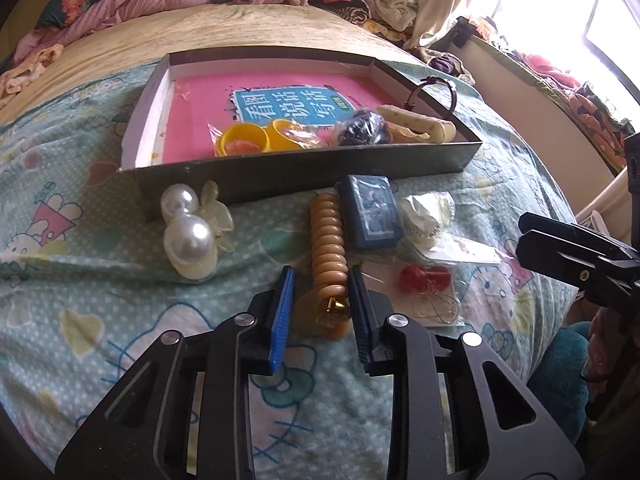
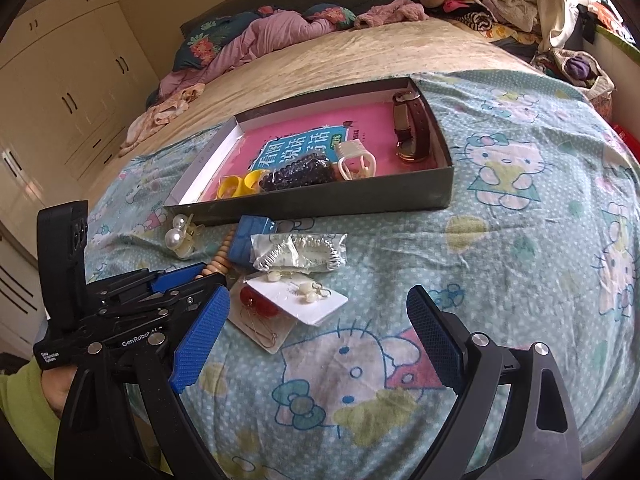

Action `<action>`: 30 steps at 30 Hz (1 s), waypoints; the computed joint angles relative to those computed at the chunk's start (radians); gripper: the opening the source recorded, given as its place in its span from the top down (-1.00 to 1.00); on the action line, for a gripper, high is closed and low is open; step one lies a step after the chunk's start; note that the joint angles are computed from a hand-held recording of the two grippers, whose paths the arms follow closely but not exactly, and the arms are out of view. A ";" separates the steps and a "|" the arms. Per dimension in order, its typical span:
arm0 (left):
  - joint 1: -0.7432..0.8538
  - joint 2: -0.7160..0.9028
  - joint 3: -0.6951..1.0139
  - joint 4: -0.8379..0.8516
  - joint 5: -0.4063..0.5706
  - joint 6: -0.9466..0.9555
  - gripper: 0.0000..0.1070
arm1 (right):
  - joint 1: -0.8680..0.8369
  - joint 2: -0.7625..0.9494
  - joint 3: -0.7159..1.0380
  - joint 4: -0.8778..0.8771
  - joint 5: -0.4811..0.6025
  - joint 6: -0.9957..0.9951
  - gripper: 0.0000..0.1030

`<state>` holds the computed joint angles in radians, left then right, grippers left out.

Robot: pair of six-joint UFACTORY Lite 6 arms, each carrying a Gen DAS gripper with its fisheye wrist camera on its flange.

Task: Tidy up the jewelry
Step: 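Grasp the wooden bead coil with the left tool while the right tool grasps the bagged silver comb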

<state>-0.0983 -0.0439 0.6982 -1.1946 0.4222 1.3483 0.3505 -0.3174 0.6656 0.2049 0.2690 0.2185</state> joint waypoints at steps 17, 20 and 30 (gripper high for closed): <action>0.111 0.032 0.022 -0.017 0.030 0.069 0.63 | -0.050 0.426 0.266 0.554 0.022 -0.595 -0.62; 0.101 0.039 0.023 -0.033 0.019 0.080 0.63 | -0.069 0.439 0.271 0.733 0.032 -0.784 -0.38; 0.094 -0.023 -0.009 -0.046 0.033 0.094 0.64 | -0.073 0.266 0.092 1.025 -0.027 -1.055 -0.35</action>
